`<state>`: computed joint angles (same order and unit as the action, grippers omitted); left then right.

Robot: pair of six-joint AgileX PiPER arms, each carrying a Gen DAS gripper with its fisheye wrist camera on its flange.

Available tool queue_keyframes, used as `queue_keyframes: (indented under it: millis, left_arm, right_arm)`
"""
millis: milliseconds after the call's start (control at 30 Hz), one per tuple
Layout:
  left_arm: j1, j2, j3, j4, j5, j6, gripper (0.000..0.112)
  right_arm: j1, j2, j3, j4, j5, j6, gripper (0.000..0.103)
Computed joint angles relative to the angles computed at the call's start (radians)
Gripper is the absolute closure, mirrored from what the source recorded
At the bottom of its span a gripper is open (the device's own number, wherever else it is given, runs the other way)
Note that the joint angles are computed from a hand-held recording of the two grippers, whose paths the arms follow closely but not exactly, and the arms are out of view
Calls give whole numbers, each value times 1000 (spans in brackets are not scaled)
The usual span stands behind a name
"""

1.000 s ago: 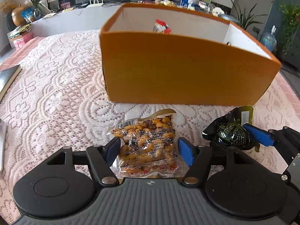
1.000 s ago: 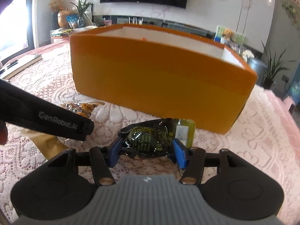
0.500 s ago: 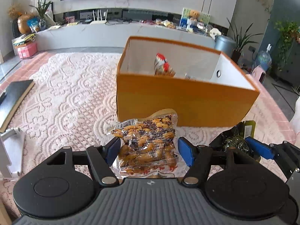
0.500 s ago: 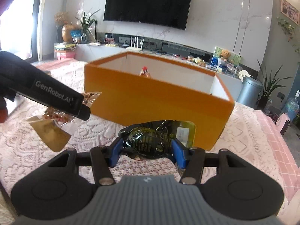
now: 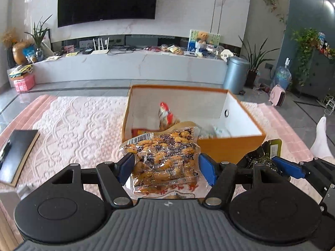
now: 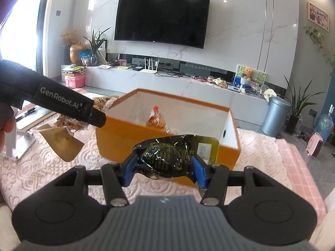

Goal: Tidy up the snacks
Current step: 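Lift both bags and carry them over the orange box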

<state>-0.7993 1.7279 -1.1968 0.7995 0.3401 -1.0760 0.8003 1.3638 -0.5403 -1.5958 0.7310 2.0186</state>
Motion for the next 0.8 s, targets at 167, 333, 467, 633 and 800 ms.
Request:
queue_keyframes:
  millis: [167, 333, 467, 633, 800]
  left_arm:
    - [31, 44, -108, -187, 10, 224, 35]
    - [67, 106, -240, -373, 55, 453, 35]
    - [93, 174, -367, -499, 113, 599, 35]
    - [126, 293, -554, -659, 218, 770, 35]
    - [161, 442, -758, -744, 358, 846, 35]
  right_arm:
    - [-130, -51, -88, 84, -106, -223, 49]
    - [-280, -31, -224, 223, -234, -473, 49]
    - [-388, 32, -356, 456, -326, -759, 49]
    - [-453, 152, -504, 621, -353, -993, 52]
    - [-515, 301, -642, 853, -345, -1263, 54]
